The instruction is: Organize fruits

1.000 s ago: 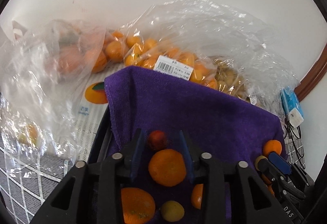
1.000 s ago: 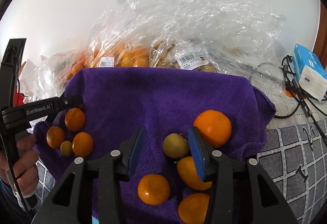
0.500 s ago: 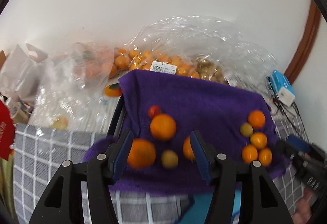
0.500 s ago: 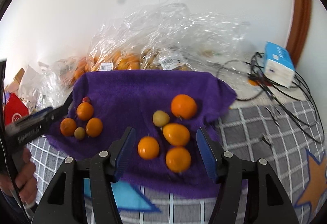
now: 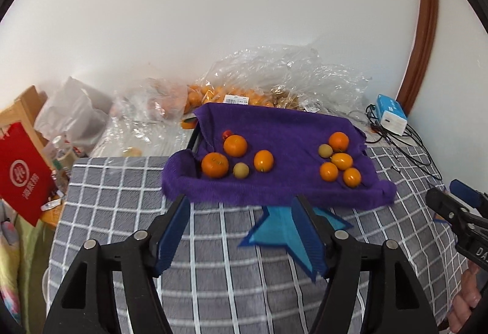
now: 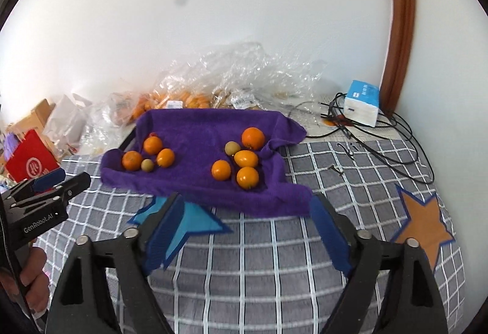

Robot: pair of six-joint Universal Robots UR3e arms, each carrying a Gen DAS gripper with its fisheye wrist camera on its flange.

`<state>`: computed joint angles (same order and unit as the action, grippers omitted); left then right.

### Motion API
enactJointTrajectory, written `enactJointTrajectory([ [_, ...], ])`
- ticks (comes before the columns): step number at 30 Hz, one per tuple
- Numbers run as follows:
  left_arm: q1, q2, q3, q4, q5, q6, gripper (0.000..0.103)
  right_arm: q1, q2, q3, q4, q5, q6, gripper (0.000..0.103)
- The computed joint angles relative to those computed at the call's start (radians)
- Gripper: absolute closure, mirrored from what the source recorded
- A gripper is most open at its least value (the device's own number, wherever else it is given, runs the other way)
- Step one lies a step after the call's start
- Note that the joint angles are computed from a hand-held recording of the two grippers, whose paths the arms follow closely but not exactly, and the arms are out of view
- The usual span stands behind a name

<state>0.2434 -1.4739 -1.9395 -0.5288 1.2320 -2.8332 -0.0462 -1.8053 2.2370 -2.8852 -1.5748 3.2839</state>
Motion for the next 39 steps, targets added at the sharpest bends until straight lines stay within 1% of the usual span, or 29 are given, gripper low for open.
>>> enactJointTrajectory([
  [2,0.029,0.084,-0.07,0.004,-0.02,0.012,0.031,0.004,-0.075,0.048,0.014,-0.006,0.004,0.01],
  [5,0.061,0.176,-0.131,-0.019,-0.042,0.024,0.029,0.032,-0.168,0.094,0.037,-0.056,0.0,0.007],
  [7,0.089,0.247,-0.167,-0.054,-0.061,0.043,0.028,0.051,-0.225,0.121,0.053,-0.092,0.01,0.007],
  [11,0.156,0.389,-0.23,-0.122,-0.123,0.077,0.023,0.049,-0.36,0.169,0.124,-0.101,0.04,0.007],
  [14,0.223,0.501,-0.266,-0.206,-0.19,0.115,0.022,0.08,-0.412,0.18,0.16,-0.15,0.062,0.006],
  [15,0.239,0.528,-0.273,-0.229,-0.205,0.123,0.022,0.096,-0.428,0.182,0.171,-0.174,0.068,0.006],
  [17,0.26,0.571,-0.285,-0.262,-0.225,0.142,0.021,0.097,-0.473,0.19,0.2,-0.185,0.073,0.006],
  [19,0.273,0.599,-0.292,-0.277,-0.237,0.151,0.021,0.091,-0.51,0.196,0.219,-0.183,0.074,0.006],
  [23,0.284,0.619,-0.296,-0.295,-0.25,0.152,0.021,0.12,-0.524,0.196,0.226,-0.218,0.081,0.006],
  [26,0.277,0.621,-0.299,-0.294,-0.244,0.148,0.021,0.129,-0.513,0.197,0.218,-0.224,0.089,0.006],
  [30,0.247,0.612,-0.305,-0.264,-0.213,0.136,0.021,0.14,-0.509,0.2,0.211,-0.234,0.095,0.006],
  [39,0.248,0.622,-0.313,-0.265,-0.218,0.142,0.021,0.133,-0.512,0.208,0.209,-0.23,0.097,0.006],
])
